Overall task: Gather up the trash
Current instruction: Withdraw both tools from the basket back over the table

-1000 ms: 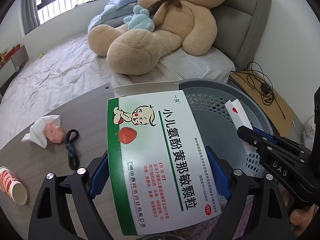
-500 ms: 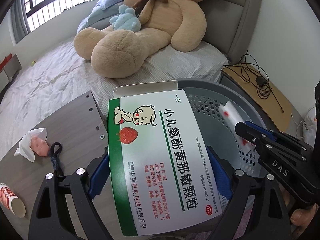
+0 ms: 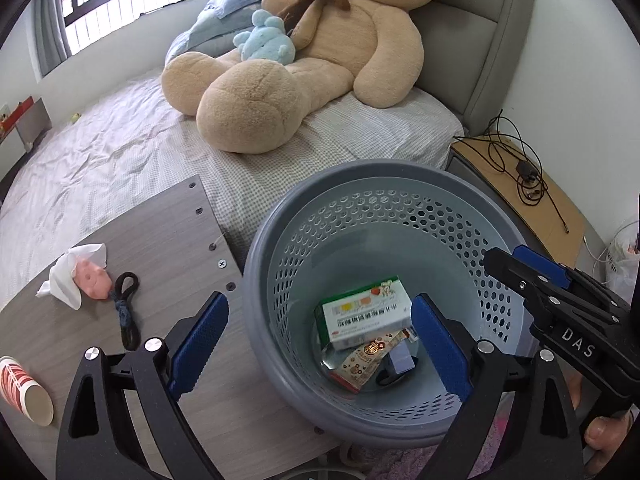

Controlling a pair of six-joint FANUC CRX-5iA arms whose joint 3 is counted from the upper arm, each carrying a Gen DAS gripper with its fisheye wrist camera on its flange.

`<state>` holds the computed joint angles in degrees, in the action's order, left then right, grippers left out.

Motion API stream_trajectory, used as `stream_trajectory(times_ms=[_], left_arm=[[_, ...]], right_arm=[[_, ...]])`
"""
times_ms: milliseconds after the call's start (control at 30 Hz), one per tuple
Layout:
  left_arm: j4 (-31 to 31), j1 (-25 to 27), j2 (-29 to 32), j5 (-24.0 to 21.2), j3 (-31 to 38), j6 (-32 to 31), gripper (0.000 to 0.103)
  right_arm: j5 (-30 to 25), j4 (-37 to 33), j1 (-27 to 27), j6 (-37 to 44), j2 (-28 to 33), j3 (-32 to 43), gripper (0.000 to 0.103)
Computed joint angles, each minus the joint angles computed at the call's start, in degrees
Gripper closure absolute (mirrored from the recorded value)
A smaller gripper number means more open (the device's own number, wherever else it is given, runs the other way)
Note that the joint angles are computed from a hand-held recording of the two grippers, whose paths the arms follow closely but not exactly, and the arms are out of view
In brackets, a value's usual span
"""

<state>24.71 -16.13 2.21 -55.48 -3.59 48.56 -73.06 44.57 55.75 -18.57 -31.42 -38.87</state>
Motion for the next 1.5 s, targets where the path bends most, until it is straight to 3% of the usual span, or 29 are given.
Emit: stream_trajectory(times_ms=[533,967,1267,1500], left_arm=[[-0.7,5.9,-4.5,1.6,-2.3,0.8,0.012],[3.1,13.9,-6.9,3.3,-4.8,-2.8,0.011],[6.2,19.8,-10.0,4.3,-7.5,-6.0,0.010],[4.9,24.7,-11.7,3.9,-7.7,-3.6,0.010]], right_arm=[[0.5,-0.1,0.3,5.2,5.9,6.3,0.044],[6.6,1.2,-3.5,12.1,13.8,13.1,0.041],[5.8,2.4,-2.2,13.4,17.1,16.2,0.038],[10.2,1.9,-2.5,14.9,19.4,18.4,0.037]])
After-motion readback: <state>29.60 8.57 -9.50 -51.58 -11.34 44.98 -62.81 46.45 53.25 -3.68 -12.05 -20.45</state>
